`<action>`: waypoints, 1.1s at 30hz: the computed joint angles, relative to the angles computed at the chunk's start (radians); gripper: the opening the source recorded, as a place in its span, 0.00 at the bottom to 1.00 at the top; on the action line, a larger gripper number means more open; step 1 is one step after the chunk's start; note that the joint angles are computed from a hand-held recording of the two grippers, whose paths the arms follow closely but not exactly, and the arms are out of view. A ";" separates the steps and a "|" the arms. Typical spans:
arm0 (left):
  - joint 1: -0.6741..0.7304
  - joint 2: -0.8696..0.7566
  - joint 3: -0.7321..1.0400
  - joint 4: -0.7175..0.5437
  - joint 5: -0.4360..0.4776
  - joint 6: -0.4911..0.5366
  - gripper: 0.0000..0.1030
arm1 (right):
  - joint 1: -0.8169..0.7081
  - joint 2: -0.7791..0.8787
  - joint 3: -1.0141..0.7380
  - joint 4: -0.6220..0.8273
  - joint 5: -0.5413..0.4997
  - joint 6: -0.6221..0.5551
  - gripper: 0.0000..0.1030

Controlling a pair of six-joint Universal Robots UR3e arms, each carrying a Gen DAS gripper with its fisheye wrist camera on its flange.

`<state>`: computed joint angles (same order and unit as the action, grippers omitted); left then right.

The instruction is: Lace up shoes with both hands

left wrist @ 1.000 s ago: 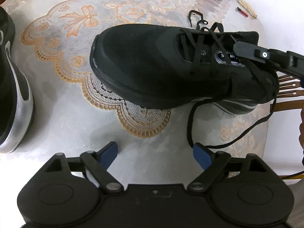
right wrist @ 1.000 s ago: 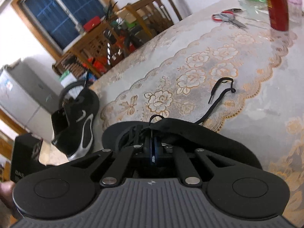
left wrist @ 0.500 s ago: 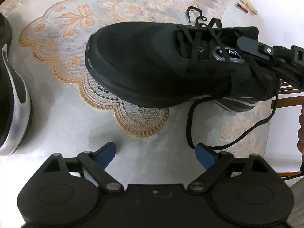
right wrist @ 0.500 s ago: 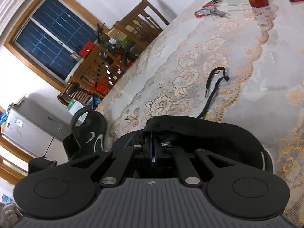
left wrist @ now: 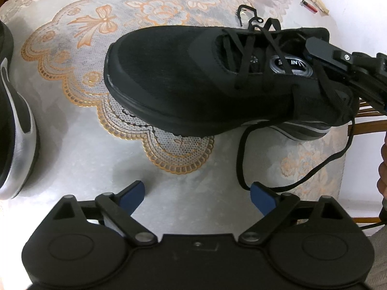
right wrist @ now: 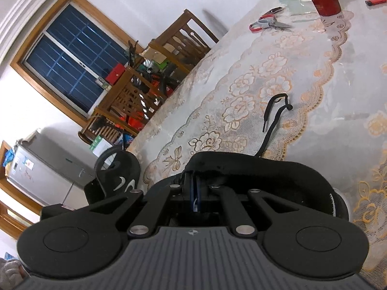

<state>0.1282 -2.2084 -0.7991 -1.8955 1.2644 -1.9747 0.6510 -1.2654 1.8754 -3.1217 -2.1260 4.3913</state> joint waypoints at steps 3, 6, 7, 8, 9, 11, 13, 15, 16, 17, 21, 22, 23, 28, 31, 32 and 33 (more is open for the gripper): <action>-0.003 0.001 -0.003 0.003 0.004 0.001 0.91 | 0.009 0.013 -0.001 -0.021 -0.015 0.002 0.03; -0.006 0.001 -0.003 0.004 0.007 0.000 0.92 | 0.023 0.024 -0.006 -0.034 -0.045 -0.003 0.03; -0.007 0.000 -0.002 0.004 0.008 -0.001 0.92 | 0.025 0.031 -0.002 -0.051 -0.052 0.003 0.03; -0.008 0.000 -0.003 0.005 0.009 -0.001 0.92 | 0.027 0.039 0.002 -0.069 -0.058 0.009 0.03; -0.009 0.001 -0.004 0.006 0.010 -0.001 0.92 | 0.030 0.047 0.005 -0.086 -0.065 0.016 0.03; -0.011 0.004 -0.008 0.009 0.012 -0.001 0.93 | 0.039 0.069 0.008 -0.129 -0.089 0.023 0.03; -0.012 0.003 -0.007 0.007 0.013 -0.002 0.93 | 0.044 0.089 0.007 -0.159 -0.104 0.028 0.03; -0.013 0.001 -0.004 0.005 0.013 -0.003 0.94 | 0.036 0.097 0.003 -0.162 -0.089 0.020 0.03; -0.013 0.000 -0.003 0.004 0.013 -0.003 0.94 | 0.031 0.098 0.001 -0.159 -0.079 0.014 0.03; -0.013 -0.001 -0.002 0.003 0.014 -0.003 0.95 | 0.027 0.098 0.000 -0.160 -0.075 0.012 0.03; -0.015 -0.007 0.009 -0.003 0.018 -0.007 0.95 | 0.009 0.093 -0.017 -0.131 -0.058 -0.020 0.03; -0.016 -0.011 0.017 -0.008 0.019 -0.009 0.95 | 0.006 0.090 -0.018 -0.126 -0.056 -0.025 0.03; -0.016 -0.013 0.022 -0.011 0.019 -0.011 0.95 | 0.002 0.086 -0.018 -0.121 -0.054 -0.031 0.03; -0.019 -0.024 0.044 -0.025 0.022 -0.020 0.95 | -0.025 0.058 0.006 -0.116 0.012 -0.050 0.07; -0.019 -0.031 0.059 -0.033 0.023 -0.030 0.95 | -0.073 -0.033 0.050 -0.044 0.136 -0.073 0.44; -0.017 -0.032 0.059 -0.034 0.019 -0.035 0.95 | -0.068 -0.075 0.071 -0.031 0.137 -0.086 0.44; -0.014 -0.032 0.058 -0.035 0.014 -0.040 0.95 | -0.058 -0.124 0.072 0.033 0.117 -0.095 0.44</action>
<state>0.1143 -2.2404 -0.7408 -1.9303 1.2784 -2.0142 0.5929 -1.3890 1.9477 -3.0885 -2.0090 4.2966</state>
